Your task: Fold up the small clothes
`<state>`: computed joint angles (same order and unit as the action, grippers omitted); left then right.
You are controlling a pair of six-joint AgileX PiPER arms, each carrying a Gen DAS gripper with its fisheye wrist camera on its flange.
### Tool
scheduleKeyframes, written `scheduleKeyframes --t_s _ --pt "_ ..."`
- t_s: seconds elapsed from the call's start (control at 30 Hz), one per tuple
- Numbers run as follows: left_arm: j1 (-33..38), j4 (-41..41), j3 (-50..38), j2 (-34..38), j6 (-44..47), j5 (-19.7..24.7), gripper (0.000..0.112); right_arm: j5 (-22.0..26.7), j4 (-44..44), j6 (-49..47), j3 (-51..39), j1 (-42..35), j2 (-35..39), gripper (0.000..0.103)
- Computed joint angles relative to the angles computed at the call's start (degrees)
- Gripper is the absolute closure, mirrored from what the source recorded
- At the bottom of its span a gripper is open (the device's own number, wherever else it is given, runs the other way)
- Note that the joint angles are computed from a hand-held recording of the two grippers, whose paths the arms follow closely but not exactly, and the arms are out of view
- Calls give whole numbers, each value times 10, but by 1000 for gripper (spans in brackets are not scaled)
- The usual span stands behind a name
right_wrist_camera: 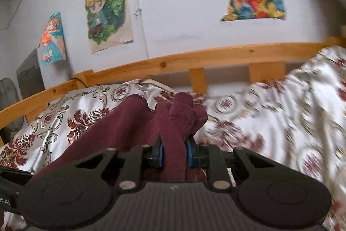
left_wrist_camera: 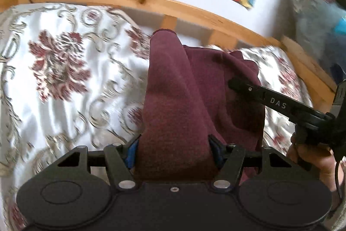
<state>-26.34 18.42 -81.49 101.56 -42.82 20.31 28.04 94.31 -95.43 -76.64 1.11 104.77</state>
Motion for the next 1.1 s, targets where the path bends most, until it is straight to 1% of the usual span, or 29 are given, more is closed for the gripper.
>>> scheduleKeyframes --t_s 0.07,0.17,0.27,0.4,0.5,0.6,0.73,0.9,1.03,1.07,1.1 --pt "10 8 -18 15 -12 6 47 -12 -55 56 -54 19 31 80" --pt "22 16 -37 37 -31 11 47 -22 -169 164 -133 43 77 80" --pt "35 0 -46 59 -32 9 47 -29 -285 268 -196 63 119 80" --pt "48 -27 -62 94 -32 15 47 -38 -430 389 -252 85 163 80" --pt "56 -57 -67 107 -23 20 47 -48 -506 455 -275 97 183 80" --pt "61 -77 -63 108 -5 15 46 -50 -548 496 -284 101 191 79" --pt "57 -62 -72 113 -1 26 46 -56 -590 532 -290 103 198 78" --pt "58 -68 -88 124 6 40 44 -62 -637 582 -297 106 205 75" --pt "61 -80 -87 124 13 38 43 -70 -659 607 -295 105 206 59" --pt "61 -83 -89 125 16 39 43 -73 -656 607 -292 103 205 56" --pt "62 -87 -90 125 19 40 43 -74 -653 606 -289 102 205 56"
